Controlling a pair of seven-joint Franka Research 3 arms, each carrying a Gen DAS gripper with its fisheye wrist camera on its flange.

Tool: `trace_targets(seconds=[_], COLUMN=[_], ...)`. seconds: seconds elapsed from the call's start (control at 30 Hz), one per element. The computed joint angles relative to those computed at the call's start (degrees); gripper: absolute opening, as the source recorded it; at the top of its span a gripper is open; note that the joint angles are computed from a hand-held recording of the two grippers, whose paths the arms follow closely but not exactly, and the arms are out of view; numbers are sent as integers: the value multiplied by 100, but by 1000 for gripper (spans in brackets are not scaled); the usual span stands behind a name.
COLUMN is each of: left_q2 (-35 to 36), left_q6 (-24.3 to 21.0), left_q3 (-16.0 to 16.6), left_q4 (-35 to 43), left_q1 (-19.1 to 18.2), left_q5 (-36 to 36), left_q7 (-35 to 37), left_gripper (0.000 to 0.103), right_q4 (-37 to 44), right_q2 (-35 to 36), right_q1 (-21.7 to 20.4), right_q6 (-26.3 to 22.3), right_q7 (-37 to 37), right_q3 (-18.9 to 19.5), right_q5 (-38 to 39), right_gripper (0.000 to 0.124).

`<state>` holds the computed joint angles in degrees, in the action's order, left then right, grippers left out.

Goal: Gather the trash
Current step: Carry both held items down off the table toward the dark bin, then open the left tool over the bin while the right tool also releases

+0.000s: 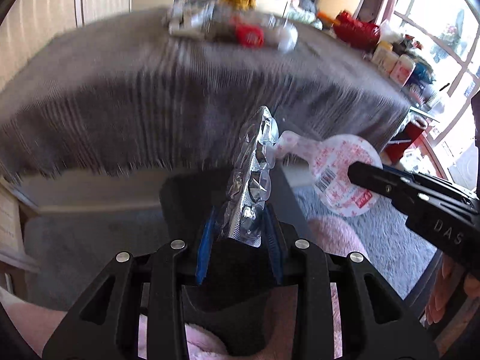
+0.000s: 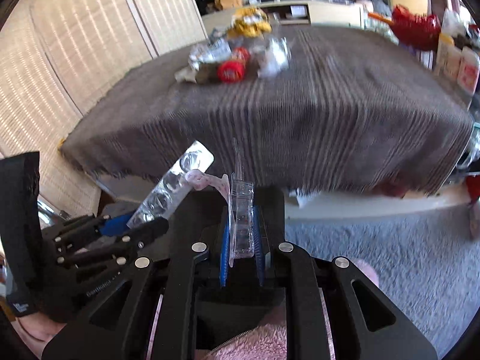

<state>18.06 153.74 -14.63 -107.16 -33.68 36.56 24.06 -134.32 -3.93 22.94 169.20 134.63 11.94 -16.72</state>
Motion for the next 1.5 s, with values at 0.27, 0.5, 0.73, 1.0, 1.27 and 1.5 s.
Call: trace_targets(seconds=[0.27, 0.5, 0.73, 1.0, 1.27, 1.5], left_q2=[512, 607, 671, 413, 207, -92], left_q6=[-140, -243, -333, -86, -97, -298], left_q3=[-138, -103, -77, 4, -121, 19], left_q4=[166, 230, 291, 30, -21, 49], left_q1=[139, 95, 58, 99, 230, 177], left_q5=[-766, -949, -1063, -969, -1067, -664], left_q7=[763, 910, 931, 715, 874, 626], left_gripper=[31, 33, 40, 90, 95, 95], right_q4=[259, 463, 496, 598, 532, 619], right_q2=[657, 925, 881, 806, 564, 326], right_q1=[271, 462, 548, 606, 312, 1], right_q6=[-222, -298, -244, -558, -564, -437], right_q7=[-998, -1603, -1232, -132, 266, 701], right_q3=[-193, -315, -488, -689, -625, -537], right_q5=[1308, 2010, 1747, 368, -123, -731], right_gripper=[16, 18, 67, 93, 99, 100])
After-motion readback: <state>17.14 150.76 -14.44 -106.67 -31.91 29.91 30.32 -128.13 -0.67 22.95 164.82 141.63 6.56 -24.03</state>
